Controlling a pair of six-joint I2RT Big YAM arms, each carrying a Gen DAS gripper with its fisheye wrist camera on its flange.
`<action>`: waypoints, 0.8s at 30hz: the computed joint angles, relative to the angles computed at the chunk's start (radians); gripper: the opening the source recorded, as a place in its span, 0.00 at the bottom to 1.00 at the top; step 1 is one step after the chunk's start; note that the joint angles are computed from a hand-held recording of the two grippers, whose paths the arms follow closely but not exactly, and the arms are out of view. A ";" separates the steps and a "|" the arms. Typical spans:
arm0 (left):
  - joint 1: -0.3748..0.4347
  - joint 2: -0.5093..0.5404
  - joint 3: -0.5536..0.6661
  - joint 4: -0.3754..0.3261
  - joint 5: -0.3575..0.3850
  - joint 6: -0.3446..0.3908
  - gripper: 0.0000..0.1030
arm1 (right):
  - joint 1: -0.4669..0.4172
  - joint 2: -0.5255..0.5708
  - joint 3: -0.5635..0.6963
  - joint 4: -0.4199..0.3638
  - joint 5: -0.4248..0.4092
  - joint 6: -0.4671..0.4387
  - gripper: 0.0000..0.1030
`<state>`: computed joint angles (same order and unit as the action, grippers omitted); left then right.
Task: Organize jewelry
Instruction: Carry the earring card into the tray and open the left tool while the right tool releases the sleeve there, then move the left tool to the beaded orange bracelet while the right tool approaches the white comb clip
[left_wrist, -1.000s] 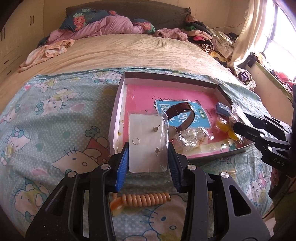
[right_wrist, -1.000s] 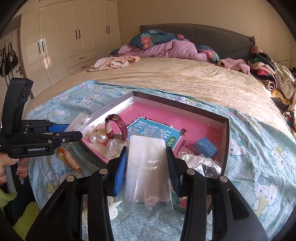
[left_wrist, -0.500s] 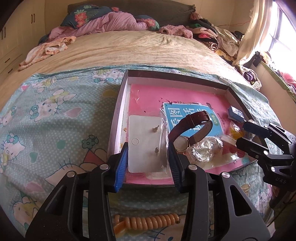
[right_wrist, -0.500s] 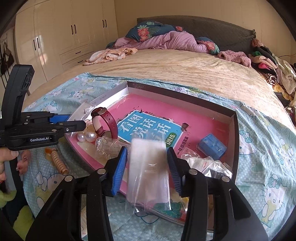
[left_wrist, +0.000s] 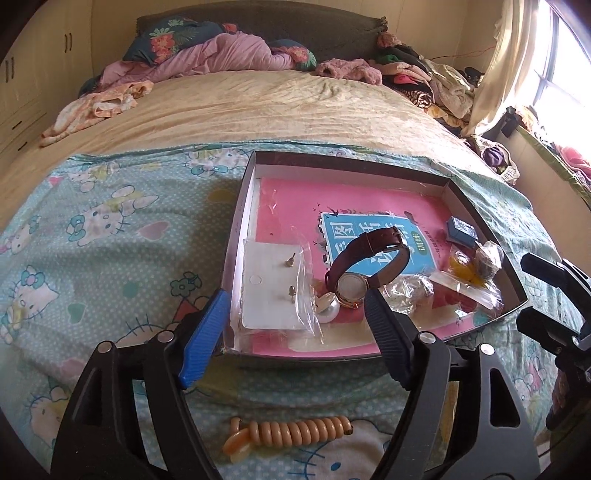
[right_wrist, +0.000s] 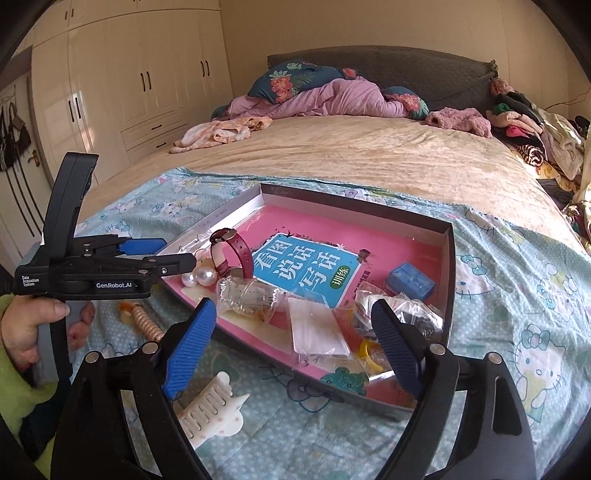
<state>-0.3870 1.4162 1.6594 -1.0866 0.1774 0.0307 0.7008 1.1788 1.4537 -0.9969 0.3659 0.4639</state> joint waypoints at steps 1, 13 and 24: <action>0.002 -0.006 -0.003 0.003 0.001 0.001 0.71 | 0.006 -0.004 -0.001 -0.004 0.001 0.006 0.85; 0.015 -0.093 -0.063 0.016 -0.014 0.019 0.82 | 0.087 -0.007 -0.007 -0.054 -0.004 0.056 0.88; 0.050 -0.155 -0.147 0.000 -0.022 0.023 0.82 | 0.131 0.013 -0.033 -0.081 -0.048 0.126 0.88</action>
<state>-0.3373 1.2609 1.5122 -1.0863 0.1551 0.0540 0.8322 1.1917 1.4208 -1.0780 0.3183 0.5900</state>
